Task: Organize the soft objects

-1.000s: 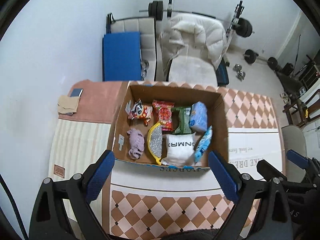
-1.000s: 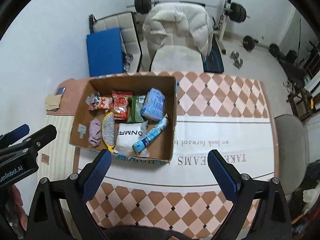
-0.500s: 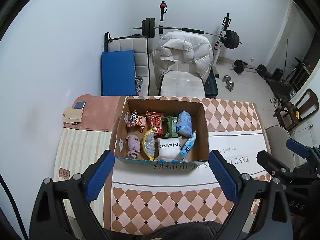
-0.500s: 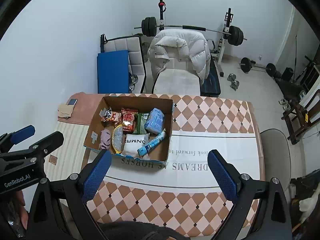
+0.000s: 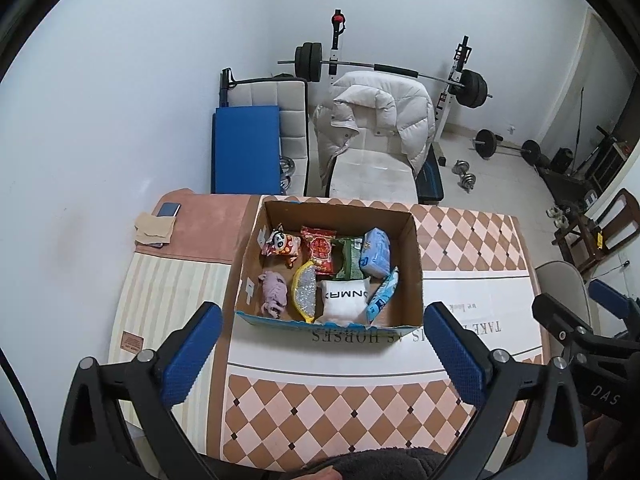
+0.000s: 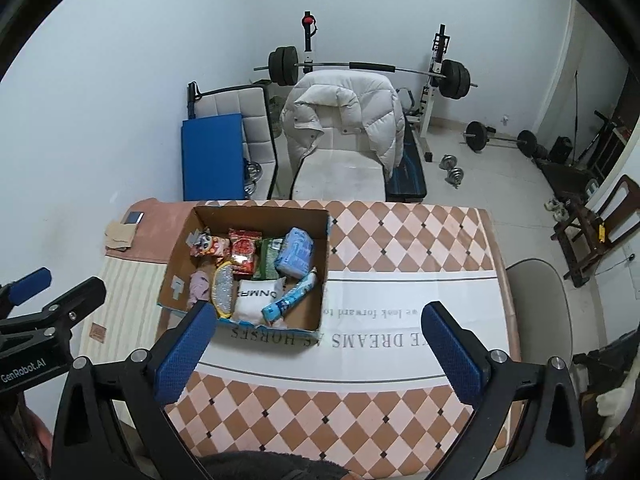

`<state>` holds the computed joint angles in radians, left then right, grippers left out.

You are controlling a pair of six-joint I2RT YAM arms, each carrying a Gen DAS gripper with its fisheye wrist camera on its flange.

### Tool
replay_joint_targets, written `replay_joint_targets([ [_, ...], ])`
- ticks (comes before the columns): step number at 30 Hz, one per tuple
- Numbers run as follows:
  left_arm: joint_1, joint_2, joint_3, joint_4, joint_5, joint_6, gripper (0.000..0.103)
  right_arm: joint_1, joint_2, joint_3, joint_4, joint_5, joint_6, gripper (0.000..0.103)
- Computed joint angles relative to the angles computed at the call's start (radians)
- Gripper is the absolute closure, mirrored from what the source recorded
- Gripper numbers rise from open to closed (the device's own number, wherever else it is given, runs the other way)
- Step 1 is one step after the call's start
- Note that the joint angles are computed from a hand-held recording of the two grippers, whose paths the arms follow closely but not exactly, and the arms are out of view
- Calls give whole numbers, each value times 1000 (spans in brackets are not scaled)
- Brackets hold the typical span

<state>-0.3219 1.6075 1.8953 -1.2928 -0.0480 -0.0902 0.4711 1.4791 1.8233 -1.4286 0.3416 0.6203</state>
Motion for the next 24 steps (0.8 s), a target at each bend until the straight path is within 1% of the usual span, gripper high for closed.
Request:
replay_joint_targets([
  [5,-6,-7,-45,29,-14,-9,0,-7,2,-29,17,-1,1,0],
  [13,-12,-8,-91,46,-22,-20,0,-10,0,-81,39,13,0,0],
  [24,-10,-16,-92,51,-24,-20,0,-11,-12,-92,46,23,-1,0],
])
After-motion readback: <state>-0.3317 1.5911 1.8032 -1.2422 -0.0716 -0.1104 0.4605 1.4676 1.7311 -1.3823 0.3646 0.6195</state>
